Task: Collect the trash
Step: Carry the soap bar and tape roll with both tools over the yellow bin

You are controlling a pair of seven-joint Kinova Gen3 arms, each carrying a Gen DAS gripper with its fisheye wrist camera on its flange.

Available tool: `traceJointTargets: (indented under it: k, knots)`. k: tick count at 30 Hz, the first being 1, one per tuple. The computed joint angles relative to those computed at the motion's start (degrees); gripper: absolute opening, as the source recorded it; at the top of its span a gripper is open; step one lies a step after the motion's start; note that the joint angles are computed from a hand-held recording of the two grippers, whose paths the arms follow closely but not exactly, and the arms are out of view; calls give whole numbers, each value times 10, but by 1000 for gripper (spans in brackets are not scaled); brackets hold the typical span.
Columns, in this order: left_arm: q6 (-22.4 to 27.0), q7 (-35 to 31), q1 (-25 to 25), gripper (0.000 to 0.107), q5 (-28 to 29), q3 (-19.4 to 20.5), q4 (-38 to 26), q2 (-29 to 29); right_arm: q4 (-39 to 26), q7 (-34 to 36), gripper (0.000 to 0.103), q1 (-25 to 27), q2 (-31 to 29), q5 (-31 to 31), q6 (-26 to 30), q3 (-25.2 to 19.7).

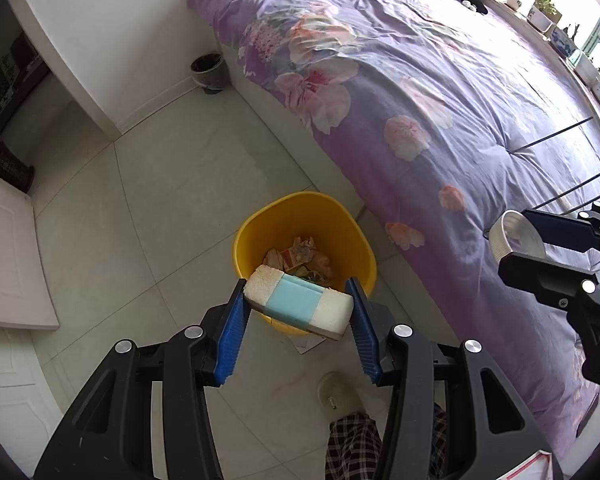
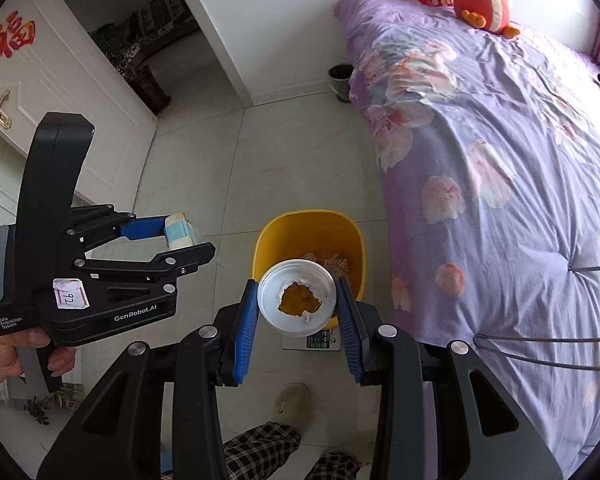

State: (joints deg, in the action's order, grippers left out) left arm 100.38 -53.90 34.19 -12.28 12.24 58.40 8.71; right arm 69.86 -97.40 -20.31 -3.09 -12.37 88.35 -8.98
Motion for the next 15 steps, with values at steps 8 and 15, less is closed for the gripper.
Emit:
traceJointTargets:
  k: [8, 15]
  knots:
    - [-88, -14, -46, 48, 27, -8, 117, -24, 45, 21, 40, -22, 46, 3, -53, -11]
    - [-149, -34, -79, 48, 54, -13, 188, -16, 90, 53, 40, -22, 92, -5, -90, -6]
